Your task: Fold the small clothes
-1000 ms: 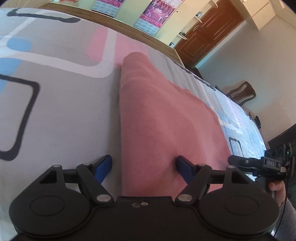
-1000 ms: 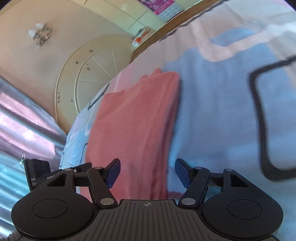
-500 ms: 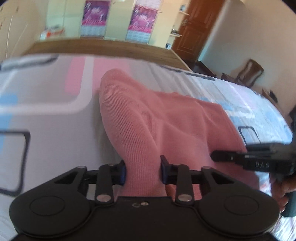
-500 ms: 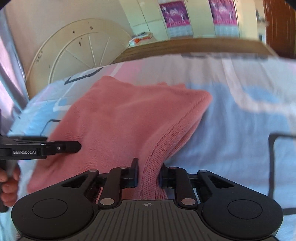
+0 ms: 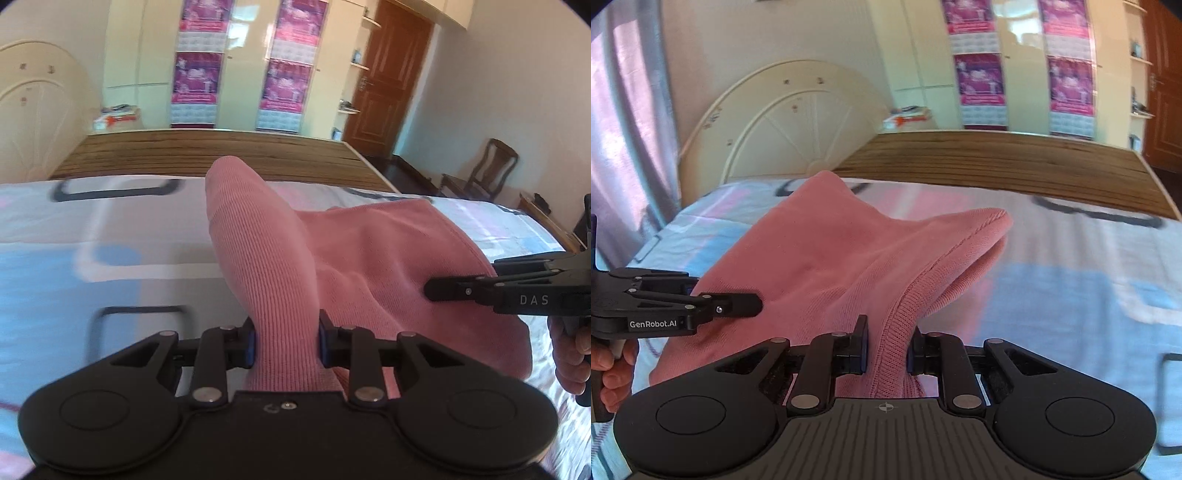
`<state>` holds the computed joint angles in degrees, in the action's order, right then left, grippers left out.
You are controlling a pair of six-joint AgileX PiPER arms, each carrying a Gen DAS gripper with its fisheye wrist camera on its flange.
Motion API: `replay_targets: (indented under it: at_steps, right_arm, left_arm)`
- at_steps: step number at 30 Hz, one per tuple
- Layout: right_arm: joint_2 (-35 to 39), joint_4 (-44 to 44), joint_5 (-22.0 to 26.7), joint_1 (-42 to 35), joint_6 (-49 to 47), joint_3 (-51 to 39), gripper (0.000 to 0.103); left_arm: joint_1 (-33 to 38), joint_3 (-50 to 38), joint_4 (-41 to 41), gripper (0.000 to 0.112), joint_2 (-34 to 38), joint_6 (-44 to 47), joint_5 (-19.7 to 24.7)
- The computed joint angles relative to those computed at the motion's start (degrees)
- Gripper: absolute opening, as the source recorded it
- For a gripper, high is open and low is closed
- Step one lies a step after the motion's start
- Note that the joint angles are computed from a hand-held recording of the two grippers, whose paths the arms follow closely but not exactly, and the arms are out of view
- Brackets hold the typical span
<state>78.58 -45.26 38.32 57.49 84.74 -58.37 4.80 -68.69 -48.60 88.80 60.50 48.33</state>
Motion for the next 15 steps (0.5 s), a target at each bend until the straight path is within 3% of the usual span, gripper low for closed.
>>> replay_targets:
  at_steps: [4,7,9,10,11,12,13,15]
  right_arm:
    - [12.3,-0.7,-1.5,2.9,2.5,-11.7,0.018]
    - [23.1,2.7,-3.3,3.1,0.6,-23.1,0.018]
    - [29.9,8.4,-4.5,1.8,-3.5,-30.4,0.018]
    - [32.9,10.9,-5.3,1.3,-5.1,-32.9,0.018]
    - [36.2,14.0,-4.9,0.8,-7.4,-35.8,0.018]
    - [38.8,17.3,-3.9,0.2,-9.0,-37.9,0.018]
    - [40.2,18.2,-4.3,-0.2,-8.3,-37.7,0.018]
    - [39.1,14.8,-8.1,-0.4,-2.1,-33.8,0.018]
  left_arm:
    - [11.7,-3.8,-0.6,0.028,3.0,6.4,6.6]
    - [18.1,-7.3,-0.2,0.028,6.8,10.6,8.6]
    - [21.0,-9.9,1.8,0.039,10.2,11.2,9.1]
    - [21.4,-9.6,3.3,0.058,11.5,11.4,6.4]
    - [21.9,-9.6,5.6,0.060,12.4,11.0,3.4]
    - [23.4,-10.2,6.2,0.059,14.2,12.0,2.7]
    - [24.7,-11.0,4.4,0.049,16.5,11.4,4.3]
    - [27.5,-14.8,1.4,0.044,20.3,8.0,11.0]
